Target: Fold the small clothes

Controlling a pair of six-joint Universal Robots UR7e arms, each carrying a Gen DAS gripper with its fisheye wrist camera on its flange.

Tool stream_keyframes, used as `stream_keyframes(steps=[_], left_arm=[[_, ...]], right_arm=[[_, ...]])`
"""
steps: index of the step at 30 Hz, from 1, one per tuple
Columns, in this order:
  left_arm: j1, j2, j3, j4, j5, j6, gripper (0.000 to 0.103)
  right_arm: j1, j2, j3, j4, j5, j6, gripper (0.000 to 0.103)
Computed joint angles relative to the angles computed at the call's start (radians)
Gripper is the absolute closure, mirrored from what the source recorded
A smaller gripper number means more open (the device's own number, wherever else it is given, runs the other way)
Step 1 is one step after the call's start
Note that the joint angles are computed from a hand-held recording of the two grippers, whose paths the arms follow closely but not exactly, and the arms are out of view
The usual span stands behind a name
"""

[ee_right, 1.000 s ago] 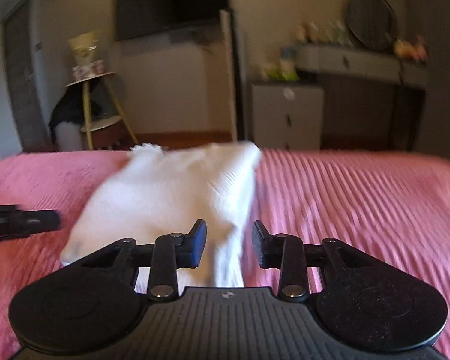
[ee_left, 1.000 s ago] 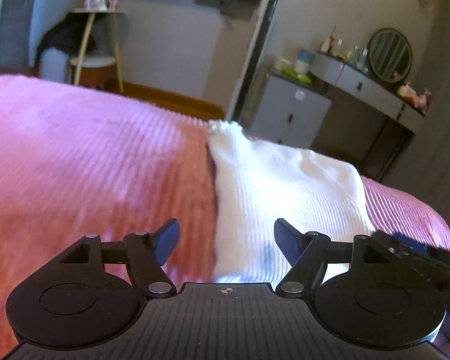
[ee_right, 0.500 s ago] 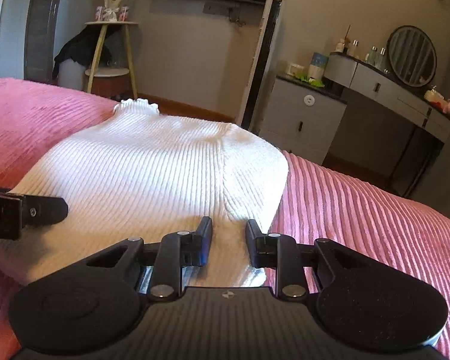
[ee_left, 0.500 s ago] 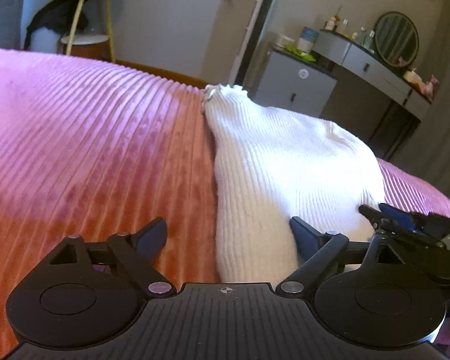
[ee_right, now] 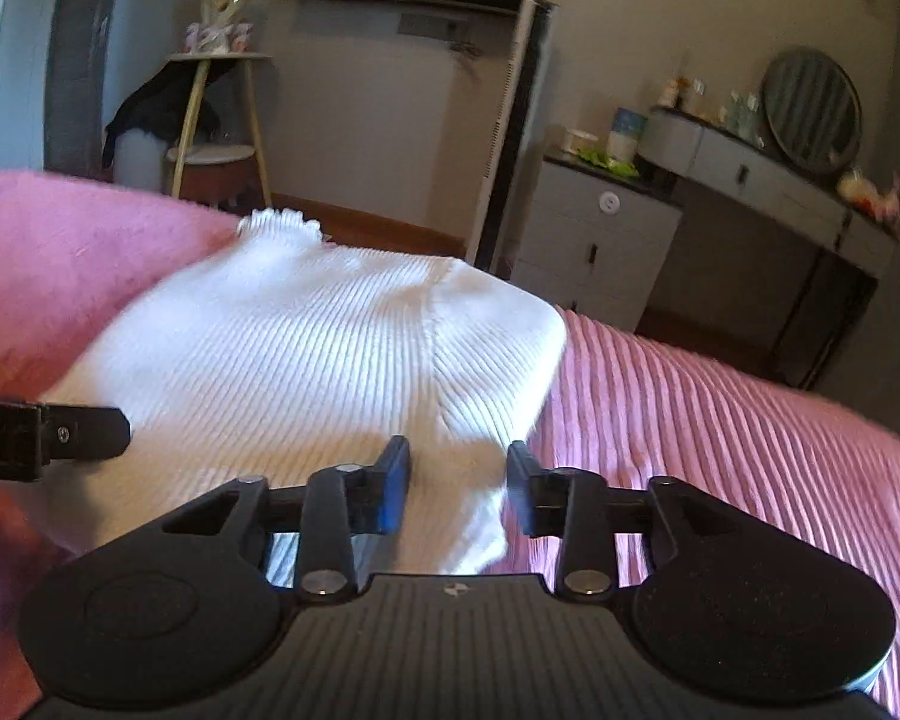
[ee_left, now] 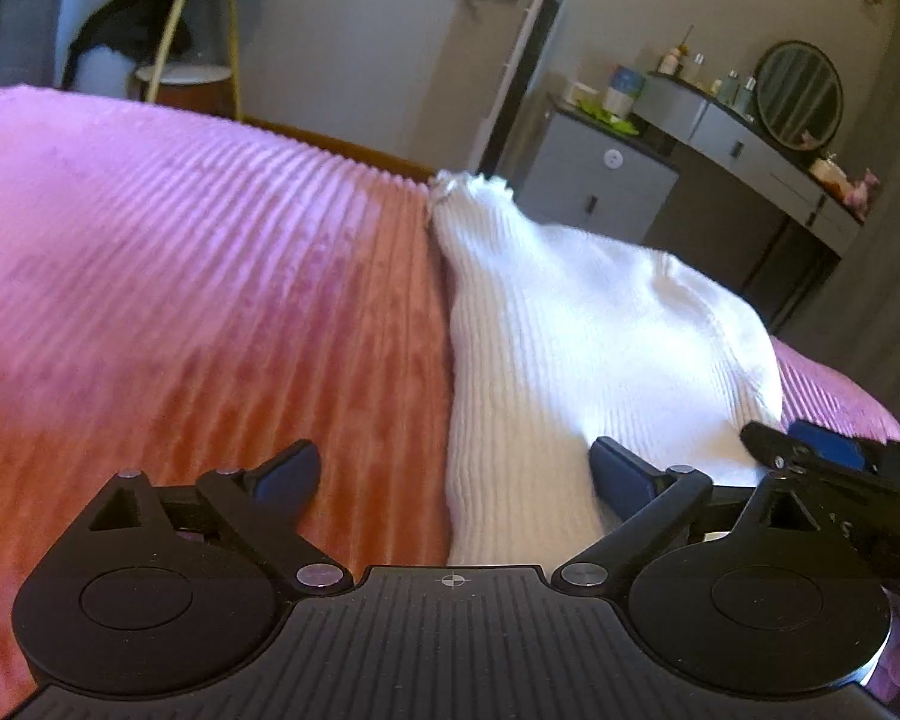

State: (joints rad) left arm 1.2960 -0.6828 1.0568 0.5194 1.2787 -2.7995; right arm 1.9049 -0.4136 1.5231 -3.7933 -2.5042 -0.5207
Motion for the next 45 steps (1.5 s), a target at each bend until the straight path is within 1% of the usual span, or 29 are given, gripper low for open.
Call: stream_keyframes(steps=[1, 3, 5, 6, 8, 9, 10, 12, 14, 15, 16, 19, 20, 21, 22, 24, 26, 28, 29, 30, 31, 32, 33, 35, 36, 38, 39, 42, 45], left_arm=[[-0.008, -0.011, 0.012, -0.011, -0.002, 0.002, 0.004], [-0.019, -0.028, 0.021, -0.025, 0.025, 0.006, 0.004], [-0.029, -0.024, 0.006, -0.025, 0.047, 0.016, 0.004], [-0.035, -0.012, -0.011, -0.022, 0.049, 0.028, 0.004], [-0.043, 0.027, -0.065, -0.003, 0.036, 0.043, 0.004], [-0.045, 0.056, -0.106, 0.011, 0.025, 0.046, 0.004], [-0.047, 0.089, -0.154, 0.032, 0.012, 0.045, 0.004], [-0.046, 0.146, -0.238, 0.065, -0.012, 0.021, 0.004], [-0.040, 0.200, -0.323, 0.100, -0.017, 0.002, 0.004], [-0.037, 0.215, -0.342, 0.103, -0.023, 0.001, 0.004], [-0.036, 0.241, -0.381, 0.121, -0.039, 0.004, 0.004], [-0.025, 0.316, -0.494, 0.176, -0.064, 0.018, 0.003], [-0.017, 0.327, -0.508, 0.176, -0.060, 0.028, 0.003], [-0.011, 0.318, -0.479, 0.142, -0.049, 0.047, 0.003], [-0.004, 0.298, -0.426, 0.079, -0.037, 0.082, 0.003], [0.006, 0.273, -0.366, 0.009, -0.009, 0.125, 0.003], [0.018, 0.276, -0.402, 0.063, 0.032, 0.082, 0.003], [0.028, 0.249, -0.389, 0.077, 0.051, 0.081, 0.004], [0.031, 0.209, -0.331, 0.042, 0.044, 0.117, 0.004], [0.028, 0.170, -0.270, 0.002, 0.017, 0.149, 0.004], [0.031, 0.134, -0.227, -0.022, 0.016, 0.167, 0.003], [0.038, 0.092, -0.178, -0.040, 0.022, 0.166, 0.003], [0.037, 0.060, -0.142, -0.057, 0.000, 0.156, 0.002], [0.027, -0.007, -0.056, -0.133, -0.106, 0.131, 0.003], [0.028, -0.035, -0.028, -0.154, -0.127, 0.101, 0.003], [0.031, -0.064, -0.023, -0.099, -0.119, -0.004, 0.003], [0.029, -0.080, -0.013, -0.068, -0.111, -0.058, 0.003], [0.010, -0.110, 0.033, 0.036, -0.111, -0.124, 0.003], [-0.021, -0.126, 0.098, 0.118, -0.147, -0.130, 0.003]], right_arm=[[0.003, -0.011, 0.009, 0.012, -0.006, 0.036, 0.064], [0.008, -0.020, 0.013, 0.021, -0.013, 0.088, 0.063], [0.011, -0.013, -0.011, 0.019, -0.018, 0.100, 0.063], [0.012, 0.000, -0.036, 0.012, -0.024, 0.086, 0.063], [0.010, 0.040, -0.113, -0.015, -0.037, 0.024, 0.056], [0.007, 0.057, -0.147, -0.033, -0.028, -0.001, 0.054], [0.001, 0.071, -0.179, -0.040, -0.017, -0.016, 0.048], [-0.012, 0.095, -0.245, -0.028, -0.008, -0.017, 0.043], [-0.031, 0.118, -0.293, -0.035, 0.022, -0.013, 0.035], [-0.040, 0.131, -0.316, -0.043, 0.028, -0.020, 0.033], [-0.052, 0.152, -0.346, -0.057, 0.027, -0.037, 0.029], [-0.085, 0.181, -0.373, -0.061, 0.025, -0.038, 0.021], [-0.095, 0.186, -0.366, -0.083, 0.038, -0.028, 0.019], [-0.105, 0.195, -0.362, -0.126, 0.056, -0.029, 0.018], [-0.111, 0.204, -0.364, -0.162, 0.071, -0.038, 0.015], [-0.119, 0.217, -0.371, -0.193, 0.087, -0.061, 0.013], [-0.122, 0.203, -0.354, -0.176, 0.092, -0.037, 0.012], [-0.123, 0.168, -0.301, -0.156, 0.106, 0.003, 0.010], [-0.119, 0.152, -0.281, -0.148, 0.095, 0.019, 0.008], [-0.112, 0.129, -0.247, -0.139, 0.089, 0.048, 0.008], [-0.106, 0.102, -0.203, -0.133, 0.093, 0.073, 0.007], [-0.096, 0.081, -0.163, -0.141, 0.089, 0.077, 0.007], [-0.083, 0.066, -0.129, -0.162, 0.074, 0.068, 0.007], [-0.054, 0.037, -0.052, -0.205, 0.048, 0.074, 0.005], [-0.041, 0.019, -0.003, -0.218, 0.043, 0.097, 0.005], [-0.013, -0.021, 0.098, -0.200, 0.027, 0.183, 0.005], [-0.001, -0.039, 0.137, -0.169, 0.010, 0.238, 0.005], [0.031, -0.101, 0.254, 0.011, -0.035, 0.443, 0.005], [0.060, -0.156, 0.343, 0.186, -0.034, 0.610, 0.004]])
